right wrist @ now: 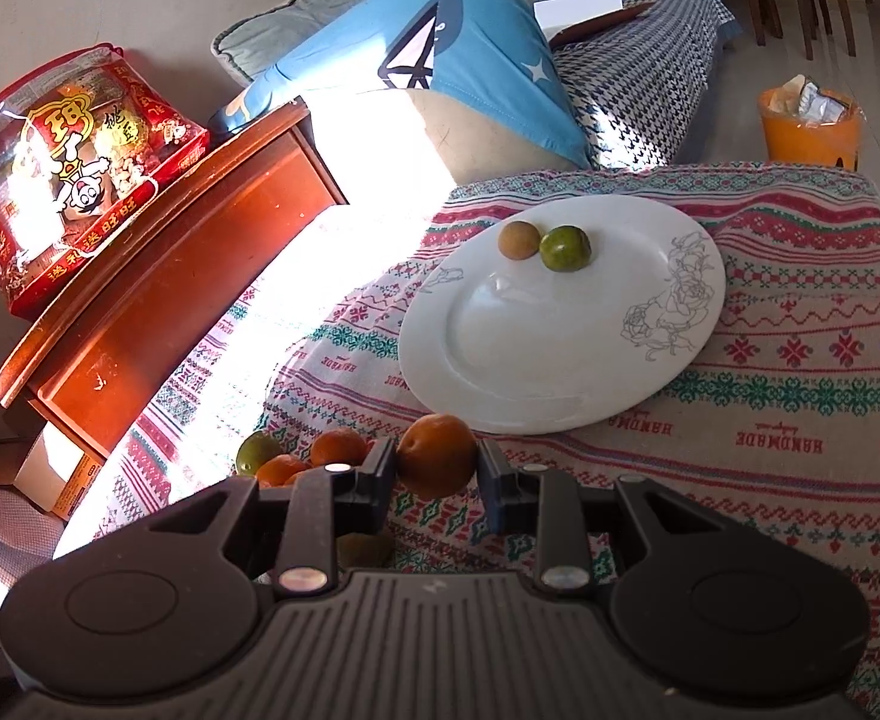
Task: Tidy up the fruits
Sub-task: 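Grasp an orange mandarin with the right gripper while the left gripper grasps a brown fruit, then carry the mandarin and brown fruit onto the white plate and open both grippers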
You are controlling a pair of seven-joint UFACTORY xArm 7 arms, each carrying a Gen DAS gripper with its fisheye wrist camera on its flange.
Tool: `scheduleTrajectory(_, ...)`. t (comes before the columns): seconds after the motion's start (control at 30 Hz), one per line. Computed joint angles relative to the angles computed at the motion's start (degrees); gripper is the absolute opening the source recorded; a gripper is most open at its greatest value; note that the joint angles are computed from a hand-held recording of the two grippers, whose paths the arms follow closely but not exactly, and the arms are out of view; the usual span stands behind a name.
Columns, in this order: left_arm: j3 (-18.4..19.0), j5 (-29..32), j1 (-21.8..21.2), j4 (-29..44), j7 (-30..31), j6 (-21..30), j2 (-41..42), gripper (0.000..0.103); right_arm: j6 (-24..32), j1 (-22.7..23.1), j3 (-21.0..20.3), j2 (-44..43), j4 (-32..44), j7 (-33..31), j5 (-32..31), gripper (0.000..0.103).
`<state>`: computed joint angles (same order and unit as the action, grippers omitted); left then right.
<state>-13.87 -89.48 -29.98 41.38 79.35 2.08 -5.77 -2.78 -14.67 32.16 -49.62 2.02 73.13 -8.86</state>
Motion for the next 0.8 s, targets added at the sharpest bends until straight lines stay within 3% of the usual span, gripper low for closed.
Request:
scheduleTrajectory(0.37,-0.14,-1.77,0.41,0.64,0.82,1.32,-1.51,0.025,6.28,5.14,-3.87,-10.11,-3.12,2.16,-1.02,0.029)
scheduleTrajectory(0.8,-0.08,3.02,-1.03,3.53,-0.85,2.54,-0.1,0.025,5.66,3.3,-5.72,-11.96,-5.14,4.27,-2.63,0.029)
